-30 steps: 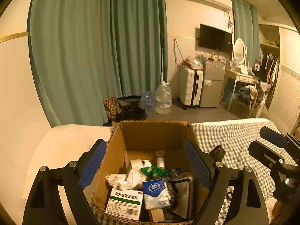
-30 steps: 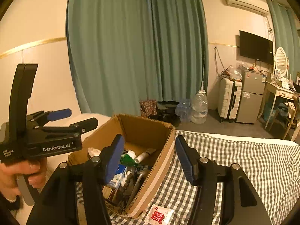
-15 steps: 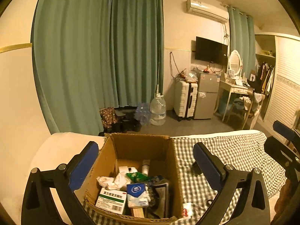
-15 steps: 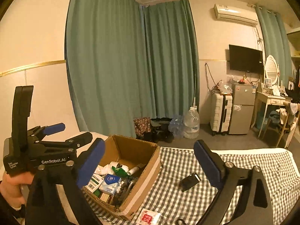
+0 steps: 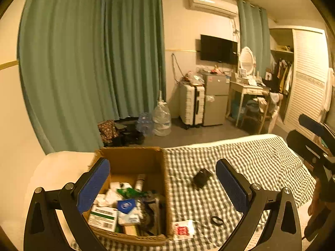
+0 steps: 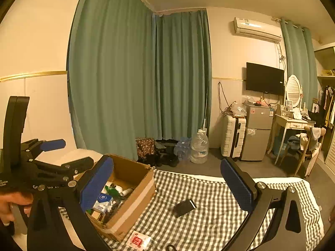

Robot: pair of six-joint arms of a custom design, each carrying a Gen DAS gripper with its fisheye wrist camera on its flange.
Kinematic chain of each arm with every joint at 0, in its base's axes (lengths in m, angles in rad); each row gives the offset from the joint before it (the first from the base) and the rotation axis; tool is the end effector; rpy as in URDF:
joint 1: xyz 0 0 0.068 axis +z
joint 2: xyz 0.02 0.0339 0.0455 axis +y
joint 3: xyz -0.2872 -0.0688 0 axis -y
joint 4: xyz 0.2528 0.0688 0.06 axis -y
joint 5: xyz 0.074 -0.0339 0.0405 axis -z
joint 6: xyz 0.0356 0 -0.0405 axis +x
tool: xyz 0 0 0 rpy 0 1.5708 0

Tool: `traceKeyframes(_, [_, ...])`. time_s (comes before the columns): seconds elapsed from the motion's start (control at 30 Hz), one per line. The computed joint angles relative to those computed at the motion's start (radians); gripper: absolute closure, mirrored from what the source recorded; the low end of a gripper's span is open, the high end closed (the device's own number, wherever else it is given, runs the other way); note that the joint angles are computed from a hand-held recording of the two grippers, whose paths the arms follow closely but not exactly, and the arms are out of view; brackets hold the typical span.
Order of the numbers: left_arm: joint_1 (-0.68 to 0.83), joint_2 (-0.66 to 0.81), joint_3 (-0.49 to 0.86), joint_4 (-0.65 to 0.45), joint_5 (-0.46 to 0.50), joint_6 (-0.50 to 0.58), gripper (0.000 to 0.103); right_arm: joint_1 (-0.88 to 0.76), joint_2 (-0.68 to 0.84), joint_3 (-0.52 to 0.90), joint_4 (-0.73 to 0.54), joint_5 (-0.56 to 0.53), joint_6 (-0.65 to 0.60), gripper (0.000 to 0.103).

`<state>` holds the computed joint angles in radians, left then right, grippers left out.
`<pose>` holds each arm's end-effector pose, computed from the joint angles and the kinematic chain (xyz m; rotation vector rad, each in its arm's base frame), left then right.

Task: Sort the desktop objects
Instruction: 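Move both tools back over the sachet and hair tie on the bed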

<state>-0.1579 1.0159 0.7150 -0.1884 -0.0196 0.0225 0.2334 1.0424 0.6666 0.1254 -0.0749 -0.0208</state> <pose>0.2220 -0.0346 0.2885 0.1735 2.0533 -0.0636 0.2314 0.0577 0.2974 -0.2840 1.8037 0.2183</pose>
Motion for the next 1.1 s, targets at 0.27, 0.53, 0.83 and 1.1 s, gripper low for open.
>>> traceKeyframes(0.27, [-0.149,0.11,-0.025,0.046,-0.021,-0.026,0.0,-0.132,0.004,-0.039,-0.013,-0.057,-0.115,0.0])
traceKeyframes(0.53, [-0.271,0.34,-0.048,0.147,-0.086,0.018,0.01,-0.268,0.11,-0.061,0.029,-0.164,-0.167,0.0])
traceKeyframes(0.83, [-0.285,0.663,0.029,0.127,-0.056,0.001,0.024,-0.34,0.32,-0.085,0.093,-0.22,-0.311,0.0])
traceKeyframes(1.1, [-0.243,0.918,0.095,0.113,-0.06,-0.07,0.025,-0.359,0.517,-0.069,0.128,-0.238,-0.367,0.001])
